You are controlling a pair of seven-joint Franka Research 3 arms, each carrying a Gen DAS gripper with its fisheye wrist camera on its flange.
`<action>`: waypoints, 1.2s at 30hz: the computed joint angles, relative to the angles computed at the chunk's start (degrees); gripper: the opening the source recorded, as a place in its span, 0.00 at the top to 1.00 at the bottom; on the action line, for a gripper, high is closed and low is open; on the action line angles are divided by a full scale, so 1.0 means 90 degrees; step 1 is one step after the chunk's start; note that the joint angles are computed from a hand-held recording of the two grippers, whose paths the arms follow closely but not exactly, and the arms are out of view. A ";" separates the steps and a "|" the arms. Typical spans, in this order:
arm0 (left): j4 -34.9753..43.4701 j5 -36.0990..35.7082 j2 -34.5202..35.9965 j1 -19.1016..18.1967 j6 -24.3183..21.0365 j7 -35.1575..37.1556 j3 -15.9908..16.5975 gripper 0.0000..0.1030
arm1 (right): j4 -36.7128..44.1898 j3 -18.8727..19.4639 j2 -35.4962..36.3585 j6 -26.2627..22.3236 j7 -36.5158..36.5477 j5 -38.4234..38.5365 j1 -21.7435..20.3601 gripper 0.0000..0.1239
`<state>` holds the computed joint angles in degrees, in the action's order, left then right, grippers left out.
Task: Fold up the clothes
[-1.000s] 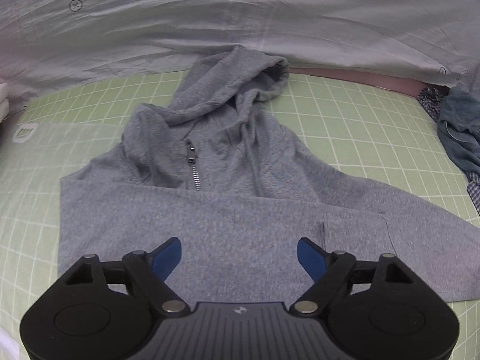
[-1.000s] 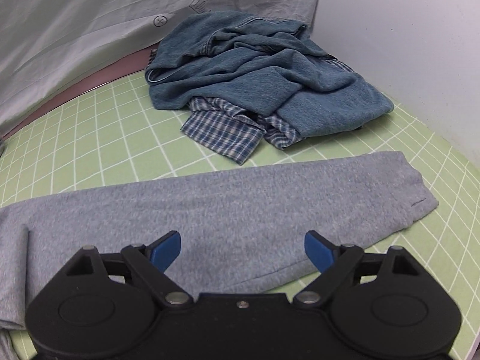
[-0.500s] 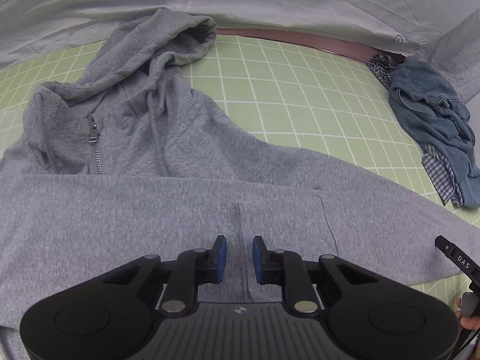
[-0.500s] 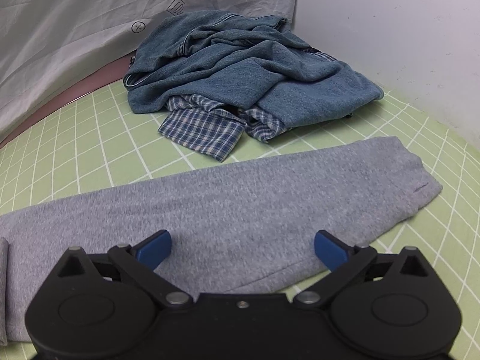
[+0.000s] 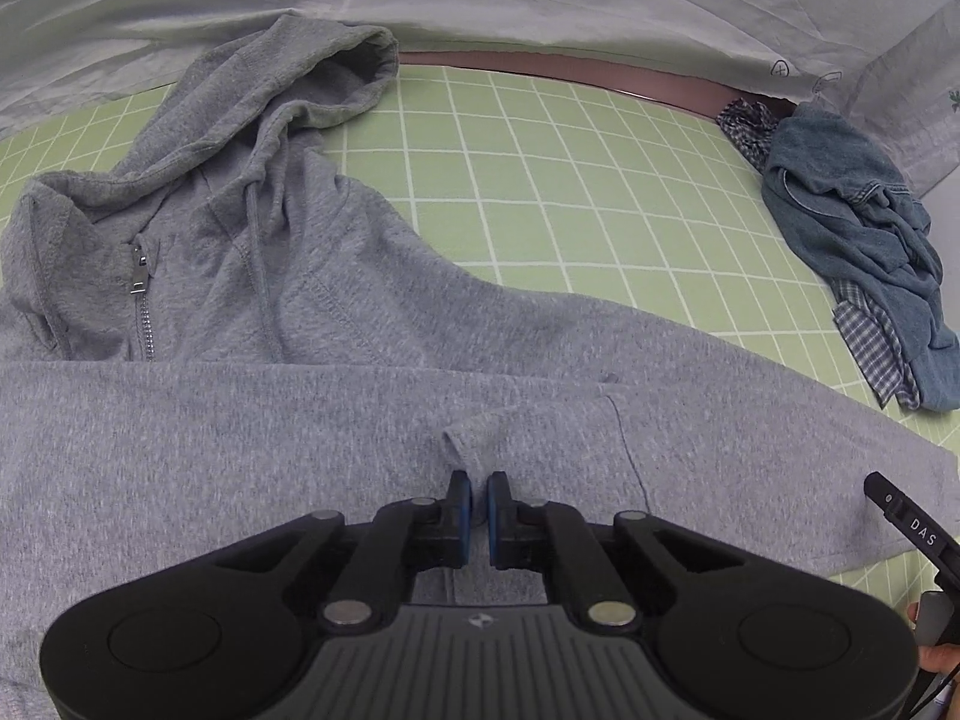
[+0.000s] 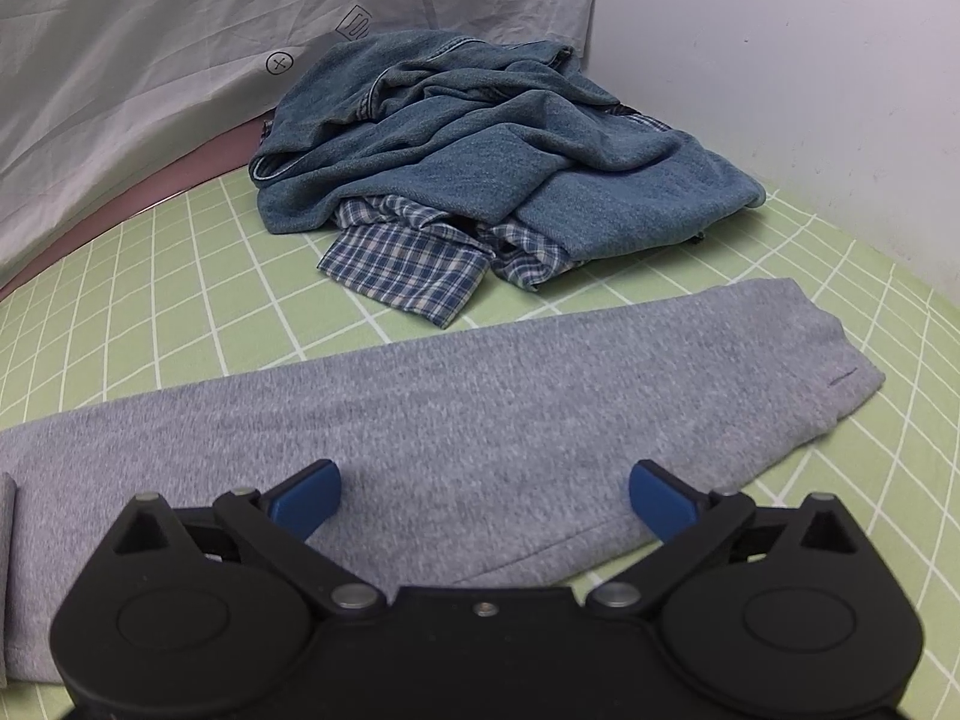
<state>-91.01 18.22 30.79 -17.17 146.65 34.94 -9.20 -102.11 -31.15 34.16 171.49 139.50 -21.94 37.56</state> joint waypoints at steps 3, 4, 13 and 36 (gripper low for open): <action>-0.0280 -0.0025 -0.0252 0.0061 0.0086 -0.0075 0.0016 0.95 | -0.0020 -0.0050 0.0011 0.0049 0.0007 0.0001 0.0039 0.17; -0.0428 0.0009 -0.0387 0.0073 0.0107 -0.0131 0.0047 0.95 | -0.0019 -0.0047 0.0010 0.0049 -0.0008 0.0013 0.0036 0.17; -0.2159 0.0482 -0.1991 0.0532 -0.0345 -0.1482 0.0340 0.95 | -0.0101 -0.0324 0.0089 0.0223 -0.0076 0.0196 0.0285 0.17; -0.2186 0.1068 -0.1980 0.0622 -0.1537 -0.2518 -0.0115 0.15 | 0.0062 0.0621 -0.0193 -0.0262 -0.0934 0.0423 -0.0530 0.18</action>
<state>-110.68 27.83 12.97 -11.58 132.81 12.28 -10.24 -101.55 -25.55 32.42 169.14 131.09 -18.13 32.79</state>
